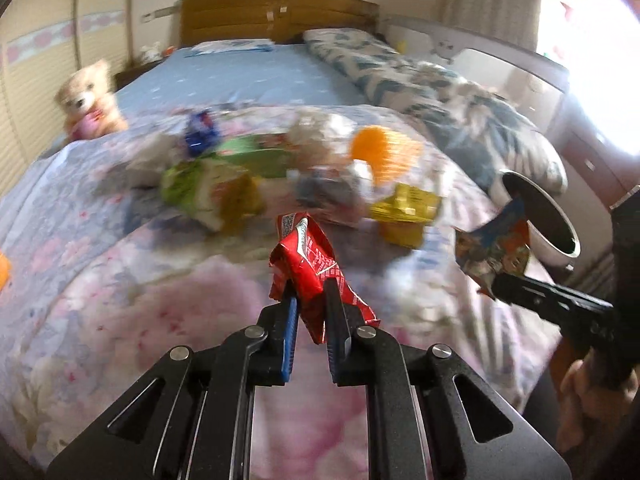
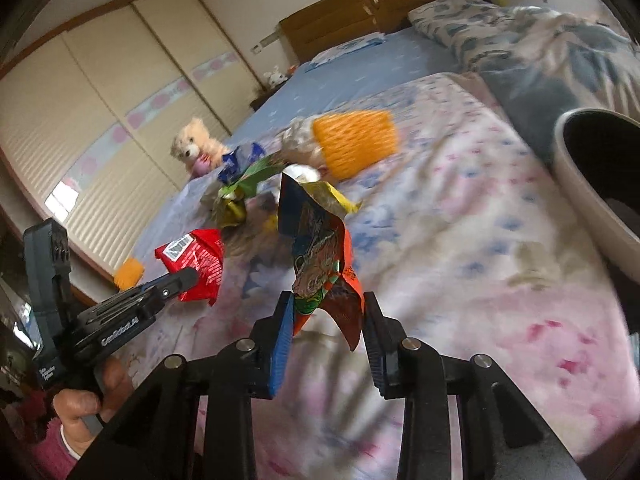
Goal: Collect trash
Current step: 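Carry both wrappers to the bin and open both tools to drop them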
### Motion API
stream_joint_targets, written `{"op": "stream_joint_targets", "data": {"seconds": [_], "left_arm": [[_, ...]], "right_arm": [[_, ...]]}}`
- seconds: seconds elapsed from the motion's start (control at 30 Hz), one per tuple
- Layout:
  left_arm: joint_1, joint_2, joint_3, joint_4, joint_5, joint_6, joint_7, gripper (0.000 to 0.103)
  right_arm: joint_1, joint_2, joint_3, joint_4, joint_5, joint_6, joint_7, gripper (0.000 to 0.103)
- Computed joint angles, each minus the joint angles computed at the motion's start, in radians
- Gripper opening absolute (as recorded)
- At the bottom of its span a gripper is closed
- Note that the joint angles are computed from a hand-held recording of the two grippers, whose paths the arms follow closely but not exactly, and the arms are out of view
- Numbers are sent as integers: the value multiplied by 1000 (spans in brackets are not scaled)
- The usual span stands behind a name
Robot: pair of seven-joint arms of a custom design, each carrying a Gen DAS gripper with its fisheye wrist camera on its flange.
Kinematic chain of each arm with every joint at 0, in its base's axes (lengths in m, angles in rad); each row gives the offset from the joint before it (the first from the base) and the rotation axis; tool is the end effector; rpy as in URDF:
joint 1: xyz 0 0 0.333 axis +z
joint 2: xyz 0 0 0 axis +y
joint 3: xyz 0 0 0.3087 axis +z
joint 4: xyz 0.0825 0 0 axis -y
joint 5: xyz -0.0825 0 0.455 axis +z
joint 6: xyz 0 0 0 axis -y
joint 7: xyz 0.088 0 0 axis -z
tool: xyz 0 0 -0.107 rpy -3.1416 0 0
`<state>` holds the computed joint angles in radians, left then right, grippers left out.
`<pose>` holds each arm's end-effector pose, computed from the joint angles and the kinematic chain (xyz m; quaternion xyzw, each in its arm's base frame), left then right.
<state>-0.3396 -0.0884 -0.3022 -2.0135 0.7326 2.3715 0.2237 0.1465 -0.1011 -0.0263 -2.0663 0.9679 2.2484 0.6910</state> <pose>0.5129 -0.3787 0.5091 -0.7402 0.5604 -0.2624 0.2630 0.6145 0.0973 0.4829 -0.7734 0.4747 0.0438 0.4178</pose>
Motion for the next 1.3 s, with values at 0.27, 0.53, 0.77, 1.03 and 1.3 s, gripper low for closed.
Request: {"op": "stream_joint_targets", "data": {"seconds": [0.27,0.53,0.77,1.03,1.3], "left_arm": [[-31,114,-2,123,-8,63,111,11],[-70,224,10,254,-19,90,213,11],[-111,332,26,389,-28,97,296,11],[-156,478,51,572,-65,92,389,11],[-198,620,73,773,-124,59,494,11]], "right_arm": [[-37,-7,-28,-2,4,33,20,34],[-74,11,-46,22,-1,67,42,34],[-106,33,-56,51,6,92,63,34],[-146,76,-65,101,-6,107,96,34],[-180,125,-64,158,-38,102,124,34]]}}
